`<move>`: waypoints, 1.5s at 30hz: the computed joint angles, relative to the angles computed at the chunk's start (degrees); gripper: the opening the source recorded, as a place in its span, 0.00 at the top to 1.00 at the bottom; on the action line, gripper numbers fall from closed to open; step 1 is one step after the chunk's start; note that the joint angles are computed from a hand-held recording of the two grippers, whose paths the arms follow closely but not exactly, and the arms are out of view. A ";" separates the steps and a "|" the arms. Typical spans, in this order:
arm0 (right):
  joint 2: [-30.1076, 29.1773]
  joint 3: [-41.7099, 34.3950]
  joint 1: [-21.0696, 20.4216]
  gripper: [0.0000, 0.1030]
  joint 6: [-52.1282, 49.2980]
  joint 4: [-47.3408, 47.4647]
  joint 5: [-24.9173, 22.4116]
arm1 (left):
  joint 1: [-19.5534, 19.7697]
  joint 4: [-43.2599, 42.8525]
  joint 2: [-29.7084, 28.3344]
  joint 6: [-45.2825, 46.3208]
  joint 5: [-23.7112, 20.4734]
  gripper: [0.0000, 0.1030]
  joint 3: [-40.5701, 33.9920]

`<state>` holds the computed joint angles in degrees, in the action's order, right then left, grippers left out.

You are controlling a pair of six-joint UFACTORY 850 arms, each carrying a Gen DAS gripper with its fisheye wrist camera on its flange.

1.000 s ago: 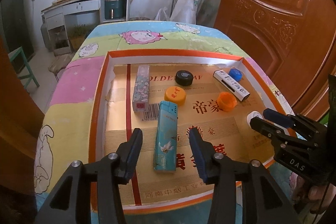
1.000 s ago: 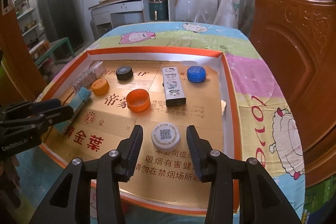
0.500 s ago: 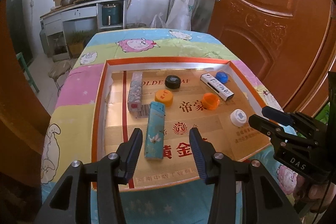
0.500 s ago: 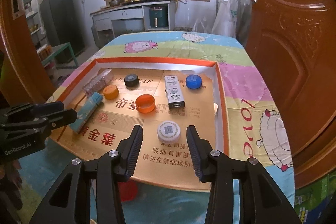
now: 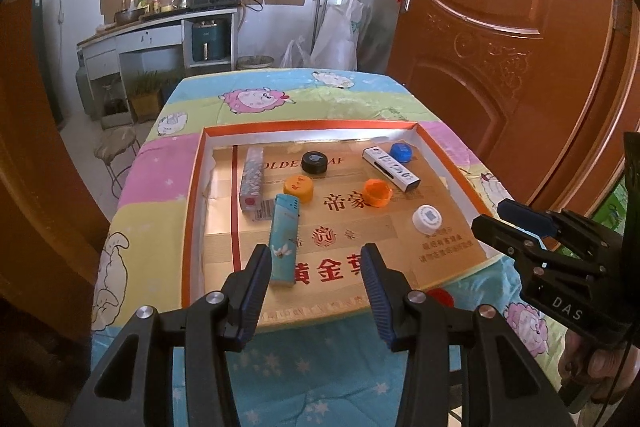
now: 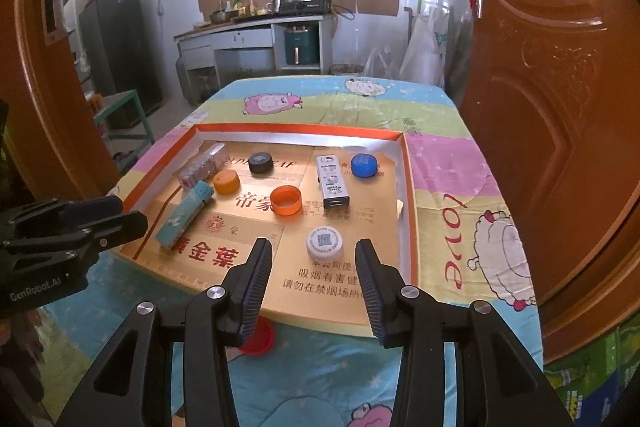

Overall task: Organize rigid objects
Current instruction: 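Withdraw both tools from the box lid toward the red cap and gold box, then grasp the gold box with left gripper while right grasps the red cap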

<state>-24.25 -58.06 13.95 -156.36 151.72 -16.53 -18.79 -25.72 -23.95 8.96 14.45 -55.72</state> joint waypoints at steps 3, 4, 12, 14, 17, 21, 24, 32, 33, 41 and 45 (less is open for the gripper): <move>1.31 1.33 -0.02 0.57 -0.67 0.73 -0.46 | -0.49 -0.67 1.06 0.62 0.39 0.55 1.01; 1.66 1.69 0.00 0.57 -1.02 1.11 -0.57 | -0.70 -1.02 1.49 0.91 0.60 0.55 1.45; 5.26 5.58 0.24 0.57 -4.57 4.82 -2.00 | -2.11 -2.58 4.43 2.06 2.12 0.55 4.51; 6.20 6.61 0.21 0.57 -5.79 6.18 -2.45 | -2.44 -1.89 5.16 1.25 2.60 0.55 5.37; 7.45 8.07 0.03 0.57 -6.62 7.41 -2.88 | -3.00 -1.04 6.01 0.38 2.91 0.55 6.39; 9.03 9.93 -0.31 0.57 -7.90 8.97 -3.15 | -3.71 2.30 6.82 -2.95 3.32 0.55 7.63; 10.12 11.14 -0.48 0.57 -8.45 9.75 -3.05 | -4.22 5.32 7.12 -5.80 3.38 0.55 8.33; 12.92 14.29 -0.22 0.57 -11.59 12.89 -3.68 | -6.21 12.53 7.20 -12.50 4.10 0.55 9.94; 13.23 14.66 -0.16 0.57 -11.92 13.19 -3.83 | -6.43 15.44 6.97 -15.23 4.40 0.55 10.14; 14.57 16.60 -0.23 0.57 -11.68 13.15 -4.13 | -8.86 23.24 3.19 -21.68 4.61 0.55 9.63; 14.89 17.09 -0.24 0.57 -12.01 13.55 -4.18 | -9.91 20.18 1.65 -18.39 4.51 0.55 9.20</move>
